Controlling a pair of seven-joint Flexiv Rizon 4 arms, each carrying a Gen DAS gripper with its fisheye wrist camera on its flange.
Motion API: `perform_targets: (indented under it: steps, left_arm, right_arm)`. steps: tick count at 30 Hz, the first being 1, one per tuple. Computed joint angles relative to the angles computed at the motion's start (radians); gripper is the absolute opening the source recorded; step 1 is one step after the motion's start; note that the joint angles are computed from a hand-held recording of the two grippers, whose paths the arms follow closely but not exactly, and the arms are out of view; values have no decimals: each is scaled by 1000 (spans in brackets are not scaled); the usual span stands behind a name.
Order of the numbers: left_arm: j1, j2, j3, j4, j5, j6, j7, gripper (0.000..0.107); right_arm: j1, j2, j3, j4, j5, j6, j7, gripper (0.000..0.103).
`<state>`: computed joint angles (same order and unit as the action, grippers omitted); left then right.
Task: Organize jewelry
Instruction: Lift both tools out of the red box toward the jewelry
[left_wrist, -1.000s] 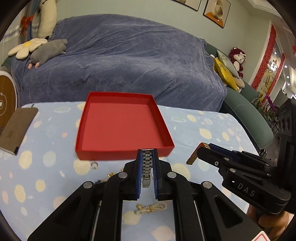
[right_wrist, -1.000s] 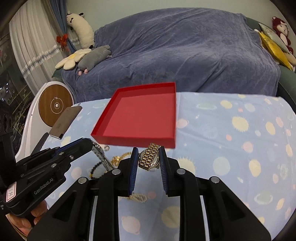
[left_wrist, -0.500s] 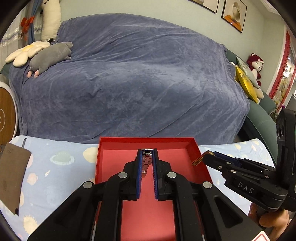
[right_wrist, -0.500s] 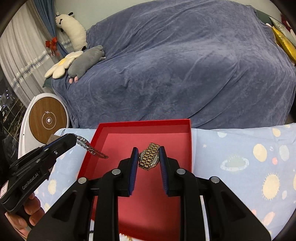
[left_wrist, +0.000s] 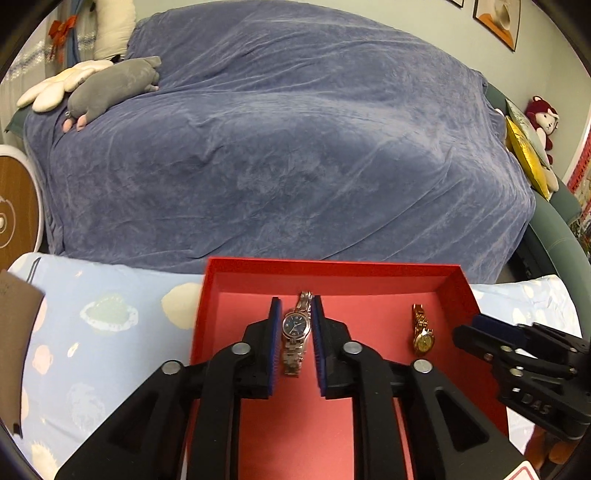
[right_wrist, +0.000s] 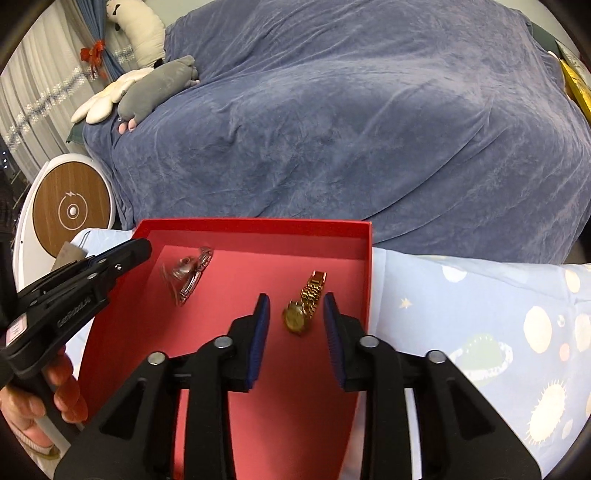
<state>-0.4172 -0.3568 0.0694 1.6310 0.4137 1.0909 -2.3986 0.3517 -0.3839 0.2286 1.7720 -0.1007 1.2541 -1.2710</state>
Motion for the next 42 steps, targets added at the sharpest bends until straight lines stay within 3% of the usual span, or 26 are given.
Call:
perform_targets:
  steps: [5, 9, 11, 14, 23, 29, 37, 42]
  left_arm:
    - [-31, 103, 14, 72, 83, 5, -78, 43]
    - [-24, 220, -22, 167, 120, 0, -139, 52]
    - [-21, 273, -47, 205, 128, -35, -168, 54]
    - [-17, 354, -91, 260, 137, -87, -200, 54]
    - [8, 551, -258, 416, 193, -216, -347, 59]
    - [33, 621, -336, 528, 141, -203, -404, 59]
    - [55, 642, -368, 622, 77, -183, -388, 59]
    - [58, 632, -366, 650, 45, -162, -369, 59]
  right_arm:
    - [-41, 129, 42, 104, 77, 34, -24, 40]
    - [-42, 266, 53, 199, 121, 22, -41, 41]
    - [-26, 341, 44, 266, 89, 24, -19, 43]
    - [-4, 445, 44, 365, 40, 40, 24, 54]
    - [76, 685, 83, 597, 66, 17, 96, 55]
    - [161, 723, 86, 695, 110, 3, 125, 55]
    - [163, 631, 119, 765, 4, 126, 171, 55]
    - [175, 569, 98, 738, -10, 129, 183, 59]
